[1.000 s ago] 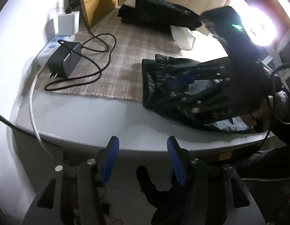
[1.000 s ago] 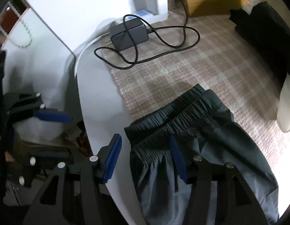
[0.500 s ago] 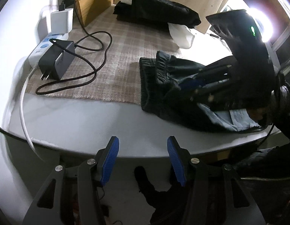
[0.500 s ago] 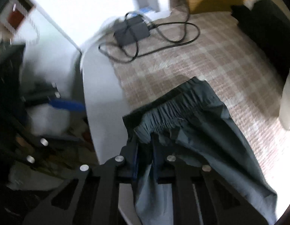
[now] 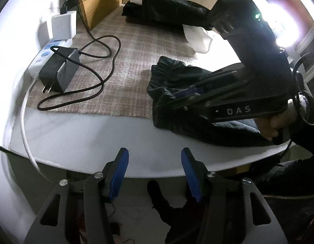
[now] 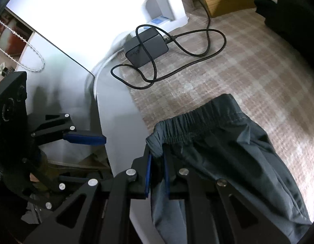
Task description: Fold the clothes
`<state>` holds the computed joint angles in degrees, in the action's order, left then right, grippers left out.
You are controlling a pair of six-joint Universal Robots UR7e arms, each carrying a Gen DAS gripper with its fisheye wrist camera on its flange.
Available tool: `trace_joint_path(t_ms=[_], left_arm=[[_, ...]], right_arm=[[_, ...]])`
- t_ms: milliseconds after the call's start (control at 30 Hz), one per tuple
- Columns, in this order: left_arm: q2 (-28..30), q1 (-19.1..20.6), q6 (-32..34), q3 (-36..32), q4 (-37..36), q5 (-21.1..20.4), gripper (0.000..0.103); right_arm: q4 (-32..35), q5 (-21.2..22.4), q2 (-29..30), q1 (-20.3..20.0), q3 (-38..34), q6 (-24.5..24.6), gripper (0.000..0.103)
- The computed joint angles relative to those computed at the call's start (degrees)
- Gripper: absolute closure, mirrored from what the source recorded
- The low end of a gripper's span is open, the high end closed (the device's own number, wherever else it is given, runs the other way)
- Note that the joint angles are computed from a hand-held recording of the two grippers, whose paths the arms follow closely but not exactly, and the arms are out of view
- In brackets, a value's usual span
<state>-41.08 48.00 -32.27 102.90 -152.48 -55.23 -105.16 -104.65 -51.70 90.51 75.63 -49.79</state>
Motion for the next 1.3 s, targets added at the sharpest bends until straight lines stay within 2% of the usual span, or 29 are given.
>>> trace_joint_path(t_ms=[33, 100, 133, 167, 233, 333, 367, 400, 500, 600, 700, 833, 933, 1000, 1100, 1167, 1200, 1300], left_arm=[[0.05, -0.06, 0.2, -0.18, 0.16, -0.15, 0.052], [0.1, -0.45, 0.62, -0.46, 0.24, 0.03, 0.052], [0.1, -0.58, 1.09, -0.68, 0.09, 0.13, 0.052], [0.11, -0.73, 1.57, -0.9, -0.22, 0.25, 0.052], [0.43, -0.86, 2.98, -1.72, -1.42, -0.17, 0.052], [1.79, -0.82, 6.2, -3.76, -3.18, -1.45, 0.052], [2.47, -0.76, 7.56, -4.65, -3.68, -2.0, 0.052], [3.38, -0.6, 8.74, -5.63, -4.36, -2.69, 0.052], [6.05, 0.76, 9.1, -9.48, -1.82, -4.28, 0.052], [6.46, 1.5, 6.75, -11.76, 1.84, -3.64, 0.052], [6.72, 2.75, 5.76, -14.47, 3.48, -4.77, 0.052], [10.44, 4.42, 4.72, -23.07, 15.59, -3.2, 0.052], [13.86, 5.32, 3.58, -29.44, 25.02, -2.87, 0.052], [14.84, 5.16, 4.1, -31.32, 27.03, -3.37, 0.05], [16.18, 4.1, 4.31, -33.96, 31.77, -1.17, 0.05], [16.71, 3.27, 4.69, -34.8, 34.26, 1.08, 0.054], [16.88, 2.83, 4.94, -35.0, 35.23, 2.38, 0.06], [16.51, 2.41, 4.31, -35.07, 35.91, 2.21, 0.075]], right_arm=[[0.68, -0.08, 0.02, 0.01, -0.36, 0.28, 0.09], [3.42, -1.41, -0.11, 0.28, -2.05, 2.57, 0.074], [4.63, -0.94, -0.68, 0.13, -3.17, 3.19, 0.061], [5.76, -0.31, -1.24, -0.05, -4.33, 3.69, 0.059], [5.72, 3.21, -2.06, -1.39, -6.71, 3.42, 0.059], [6.64, 4.86, -0.16, -3.21, -11.72, 6.6, 0.059], [6.6, 4.68, 0.6, -3.51, -12.59, 6.99, 0.059], [5.81, 2.56, 1.71, -3.58, -13.24, 6.96, 0.059], [-3.31, -6.08, 3.06, -3.24, -10.21, 5.34, 0.059], [-6.07, -6.85, 1.3, -2.65, -8.24, 3.29, 0.06], [-5.97, -2.52, -2.14, -3.09, -6.07, 1.4, 0.06], [-12.55, -2.28, -7.03, -4.38, -0.22, -2.15, 0.06], [-13.58, -1.78, -8.48, -6.02, 0.67, -3.71, 0.06], [-14.67, -2.13, -9.06, -7.06, 1.39, -3.24, 0.06], [-13.99, -1.11, -9.08, -8.73, 0.29, -0.5, 0.06], [-13.4, 0.48, -9.14, -9.7, -0.22, 0.6, 0.06], [-13.4, 0.74, -9.17, -9.98, -0.24, 0.59, 0.06], [-13.85, 0.99, -9.34, -10.69, 0.12, 0.14, 0.06]])
